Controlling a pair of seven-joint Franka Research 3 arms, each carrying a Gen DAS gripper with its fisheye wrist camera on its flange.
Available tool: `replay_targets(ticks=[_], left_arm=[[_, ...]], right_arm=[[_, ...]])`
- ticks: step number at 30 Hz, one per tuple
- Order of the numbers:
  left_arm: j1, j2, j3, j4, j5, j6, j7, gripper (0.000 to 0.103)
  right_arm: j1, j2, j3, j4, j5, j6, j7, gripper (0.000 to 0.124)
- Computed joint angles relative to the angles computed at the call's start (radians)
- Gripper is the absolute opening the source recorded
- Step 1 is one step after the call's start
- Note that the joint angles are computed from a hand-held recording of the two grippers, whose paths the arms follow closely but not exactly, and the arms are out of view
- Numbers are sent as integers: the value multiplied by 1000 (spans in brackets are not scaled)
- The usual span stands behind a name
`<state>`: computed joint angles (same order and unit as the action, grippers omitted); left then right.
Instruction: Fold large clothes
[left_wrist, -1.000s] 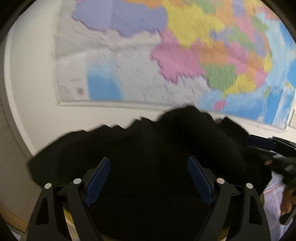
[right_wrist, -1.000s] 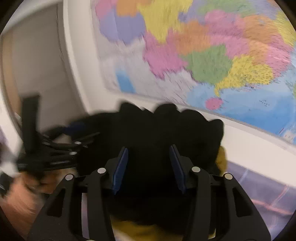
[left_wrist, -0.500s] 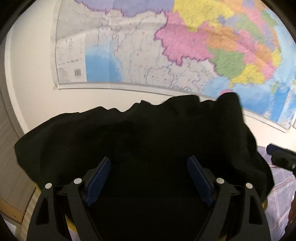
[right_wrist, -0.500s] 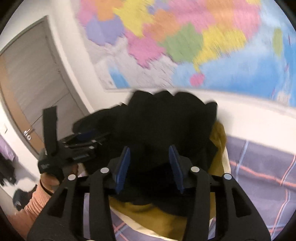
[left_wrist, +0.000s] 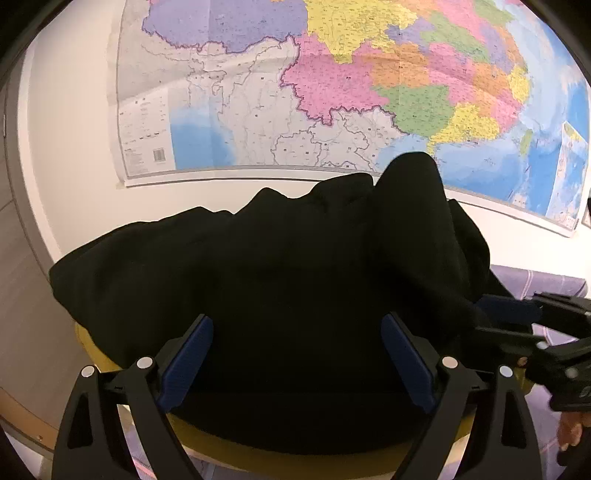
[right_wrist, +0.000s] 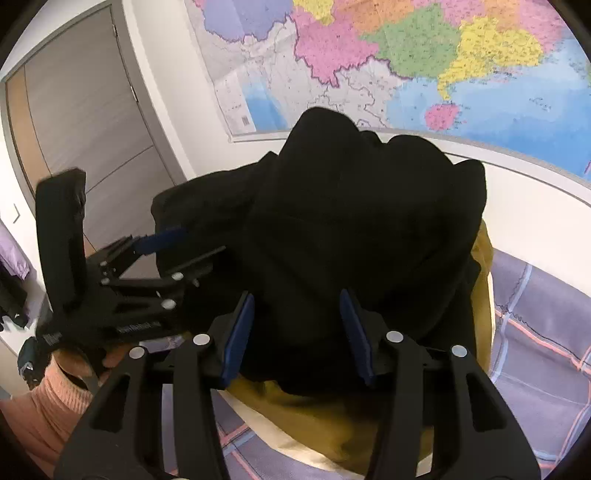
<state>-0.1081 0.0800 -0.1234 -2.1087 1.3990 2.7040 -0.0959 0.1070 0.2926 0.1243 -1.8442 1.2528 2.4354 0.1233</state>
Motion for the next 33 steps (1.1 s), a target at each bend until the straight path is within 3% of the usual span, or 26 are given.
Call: replay_targets(ticks=[5, 12, 16, 19, 24, 27, 33], left_arm=[[-7, -26, -9, -20, 41, 2, -64, 93], [-26, -61, -40, -45, 28, -46, -87, 96], [-44, -80, -59, -64, 38, -84, -116, 96], [-58, -102, -75, -94, 92, -107, -206, 96], [-76, -121, -94, -134, 14, -110, -209, 96], [-96, -129, -114, -153, 6, -158, -243, 96], [-111, -160, -128, -200, 18, -148, -344, 96]], right_arm=[[-13, -34, -4, -34, 54, -14, -39, 66], [-18, -89, -32, -98, 119, -32, -102, 74], [-11, -128, -46, -149, 158, -14, -160, 86], [-9, -160, -60, -196, 203, -9, -214, 98], [-2, -208, -83, -268, 276, -1, -297, 97], [5, -244, -95, -323, 317, 2, -354, 98], [15, -309, -121, -422, 363, 1, -437, 98]])
